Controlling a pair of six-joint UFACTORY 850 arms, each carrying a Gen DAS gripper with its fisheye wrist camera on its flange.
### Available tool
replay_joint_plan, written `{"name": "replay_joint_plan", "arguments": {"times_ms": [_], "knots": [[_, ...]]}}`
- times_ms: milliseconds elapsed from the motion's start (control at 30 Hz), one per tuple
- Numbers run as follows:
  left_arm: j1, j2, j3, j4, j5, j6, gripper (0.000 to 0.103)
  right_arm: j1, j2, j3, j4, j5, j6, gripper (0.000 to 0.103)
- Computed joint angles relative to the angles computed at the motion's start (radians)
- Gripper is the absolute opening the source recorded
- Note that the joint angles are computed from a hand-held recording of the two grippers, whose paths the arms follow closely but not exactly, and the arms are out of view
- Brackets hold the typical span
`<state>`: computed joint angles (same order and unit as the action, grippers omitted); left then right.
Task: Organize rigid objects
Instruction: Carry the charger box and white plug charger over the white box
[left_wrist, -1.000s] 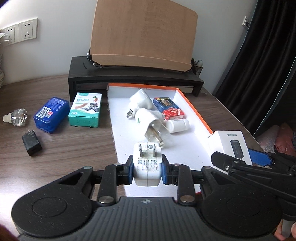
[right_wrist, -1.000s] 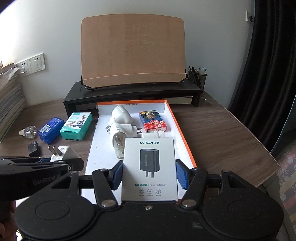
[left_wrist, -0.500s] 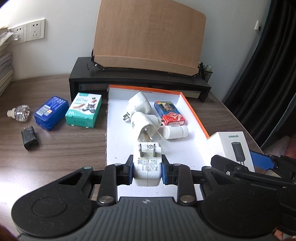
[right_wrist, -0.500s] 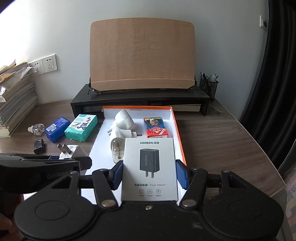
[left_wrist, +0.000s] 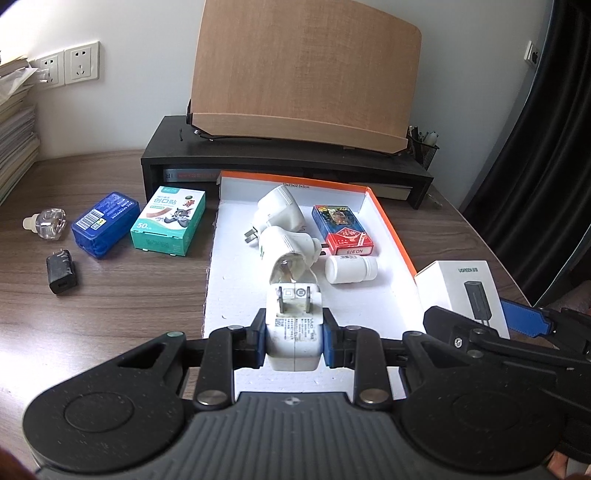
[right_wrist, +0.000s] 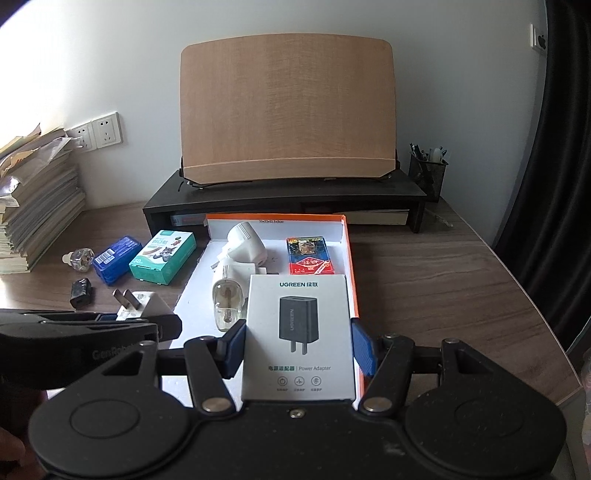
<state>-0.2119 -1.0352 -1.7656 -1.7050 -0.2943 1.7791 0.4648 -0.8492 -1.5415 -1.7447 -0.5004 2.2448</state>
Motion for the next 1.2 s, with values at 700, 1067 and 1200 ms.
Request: {"name": "replay_joint_plan", "arguments": {"times_ms": [700,1067,1200], "knots": [[-0.004,-0.044,-0.068,0.185,0.01,-0.184,0.029,-0.007,-0.035,-0.047,0.054,0.019,-0.057,0.071],[-0.002,-0.066,-0.101,0.263,-0.001,-0.265,0.029,-0.008,-0.053,-0.074,0.087,0.024,-0.094,0.071],[-0.002,-0.073,-0.112,0.288,-0.004,-0.291,0.029,-0.01,-0.062,-0.085,0.101,0.028,-0.108,0.071]]}}
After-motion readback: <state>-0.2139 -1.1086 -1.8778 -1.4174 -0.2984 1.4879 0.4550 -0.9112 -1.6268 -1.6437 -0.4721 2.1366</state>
